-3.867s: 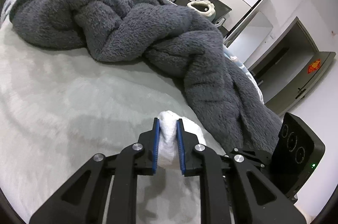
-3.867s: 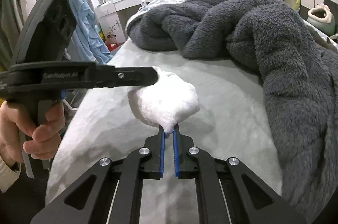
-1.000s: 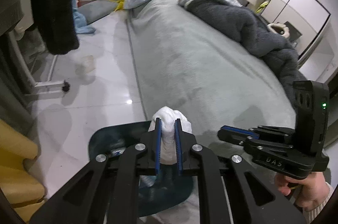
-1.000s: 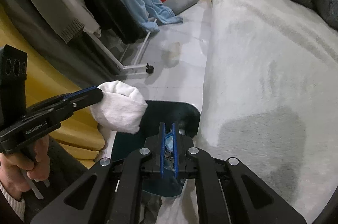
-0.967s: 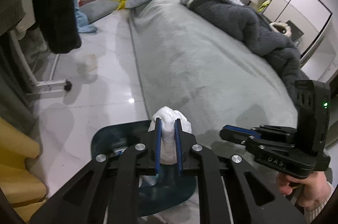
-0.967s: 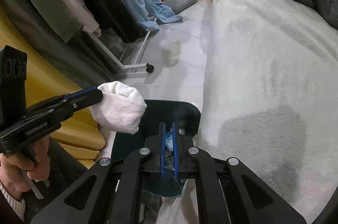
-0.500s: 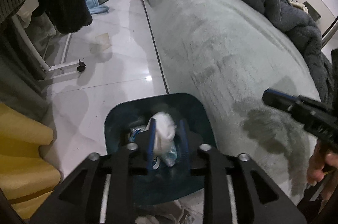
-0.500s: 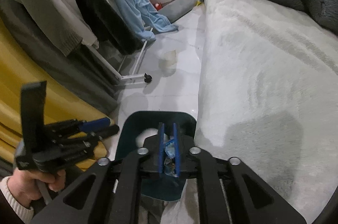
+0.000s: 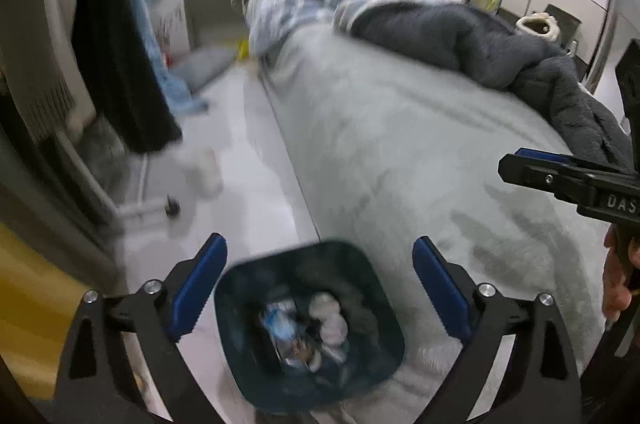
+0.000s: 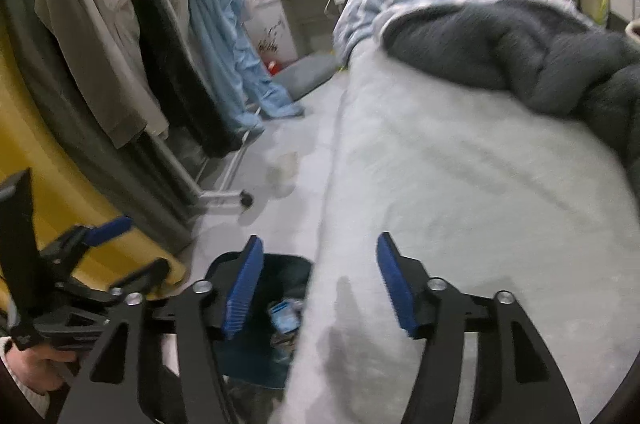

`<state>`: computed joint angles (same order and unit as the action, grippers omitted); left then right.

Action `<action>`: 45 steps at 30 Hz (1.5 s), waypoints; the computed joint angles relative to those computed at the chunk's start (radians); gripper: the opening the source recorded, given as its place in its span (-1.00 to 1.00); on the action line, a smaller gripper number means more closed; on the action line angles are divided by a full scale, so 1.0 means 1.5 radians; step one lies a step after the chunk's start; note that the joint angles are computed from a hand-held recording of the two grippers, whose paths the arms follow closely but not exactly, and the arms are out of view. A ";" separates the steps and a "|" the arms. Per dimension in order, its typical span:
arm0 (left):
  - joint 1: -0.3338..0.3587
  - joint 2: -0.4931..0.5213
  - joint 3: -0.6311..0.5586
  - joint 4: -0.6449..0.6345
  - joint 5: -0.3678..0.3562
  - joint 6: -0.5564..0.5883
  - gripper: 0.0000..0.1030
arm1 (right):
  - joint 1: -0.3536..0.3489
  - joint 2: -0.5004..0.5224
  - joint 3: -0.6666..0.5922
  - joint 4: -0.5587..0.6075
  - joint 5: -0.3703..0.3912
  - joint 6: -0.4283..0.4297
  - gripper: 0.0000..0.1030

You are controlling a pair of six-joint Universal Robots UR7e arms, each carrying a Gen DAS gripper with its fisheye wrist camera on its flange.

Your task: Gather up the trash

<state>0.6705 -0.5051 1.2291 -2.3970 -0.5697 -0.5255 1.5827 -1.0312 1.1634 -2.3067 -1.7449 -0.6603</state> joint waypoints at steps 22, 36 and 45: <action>-0.093 0.070 -0.018 -0.264 0.129 0.176 0.94 | -0.084 -0.210 0.245 -0.273 0.052 -0.104 0.93; -0.113 0.081 0.004 -0.322 0.085 0.231 0.94 | -0.115 -0.272 0.303 -0.353 0.070 -0.065 0.93; -0.115 0.094 -0.009 -0.297 0.107 0.220 0.94 | -0.120 -0.265 0.302 -0.354 0.085 -0.066 0.93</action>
<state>0.4975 -0.3637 1.2154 -2.8427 -0.4091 -0.1949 1.4030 -1.4288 1.6169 -2.8370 -1.6178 -0.7589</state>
